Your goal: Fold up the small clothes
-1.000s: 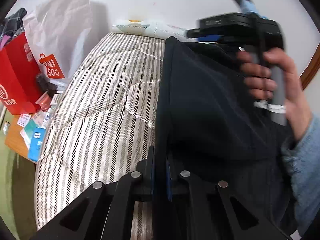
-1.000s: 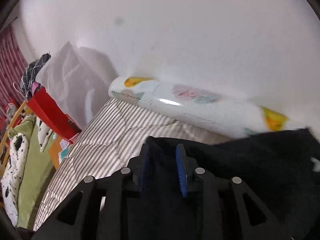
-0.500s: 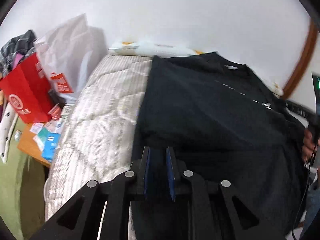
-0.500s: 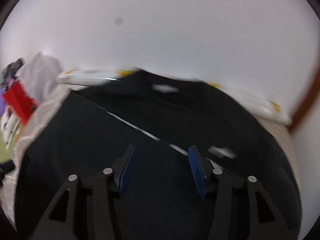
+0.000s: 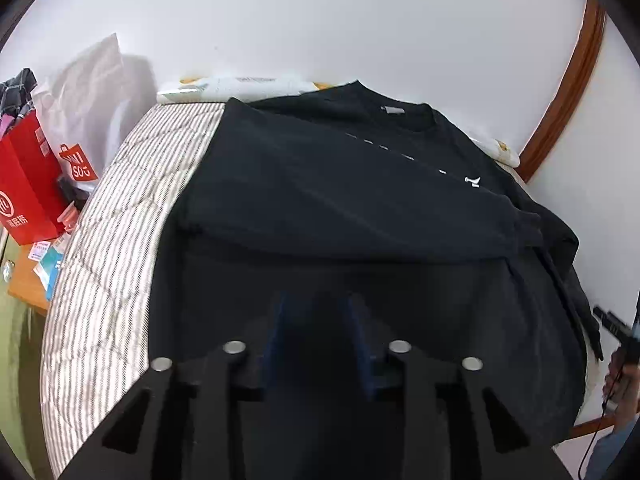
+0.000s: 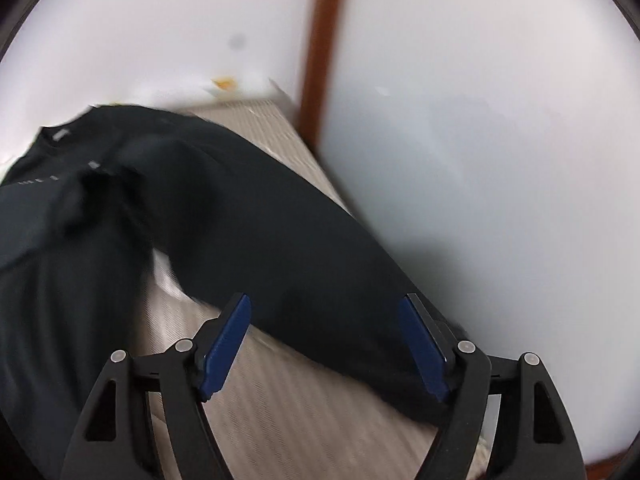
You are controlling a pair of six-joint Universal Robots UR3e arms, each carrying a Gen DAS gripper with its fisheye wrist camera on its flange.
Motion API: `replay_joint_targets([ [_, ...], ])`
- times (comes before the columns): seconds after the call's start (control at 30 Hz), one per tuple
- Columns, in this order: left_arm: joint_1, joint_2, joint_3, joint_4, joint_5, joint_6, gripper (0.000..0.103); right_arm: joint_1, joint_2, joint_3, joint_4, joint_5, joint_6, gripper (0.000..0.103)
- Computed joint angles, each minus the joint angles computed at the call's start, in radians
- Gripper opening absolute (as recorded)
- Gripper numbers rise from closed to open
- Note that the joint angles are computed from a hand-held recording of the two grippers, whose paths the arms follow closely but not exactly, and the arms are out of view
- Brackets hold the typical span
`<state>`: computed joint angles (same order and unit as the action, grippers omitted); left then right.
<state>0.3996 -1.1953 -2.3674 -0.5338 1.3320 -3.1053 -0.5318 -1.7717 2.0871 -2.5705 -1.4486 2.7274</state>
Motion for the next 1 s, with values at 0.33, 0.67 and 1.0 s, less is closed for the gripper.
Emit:
replay_joint_targets([
  [0.33, -0.140, -0.077, 0.049, 0.019, 0.138, -0.118, 0.049, -0.230, 0.015, 0.155, -0.071, 0.141, -0.190, 0.076],
  [0.67, -0.097, -0.035, 0.018, -0.038, 0.181, -0.098, 0.049, -0.163, 0.113, 0.080, -0.130, 0.101, -0.100, 0.013],
  [1.0, 0.082, 0.075, -0.086, -0.104, 0.140, 0.036, 0.049, 0.104, 0.021, -0.227, 0.013, 0.146, 0.123, 0.013],
])
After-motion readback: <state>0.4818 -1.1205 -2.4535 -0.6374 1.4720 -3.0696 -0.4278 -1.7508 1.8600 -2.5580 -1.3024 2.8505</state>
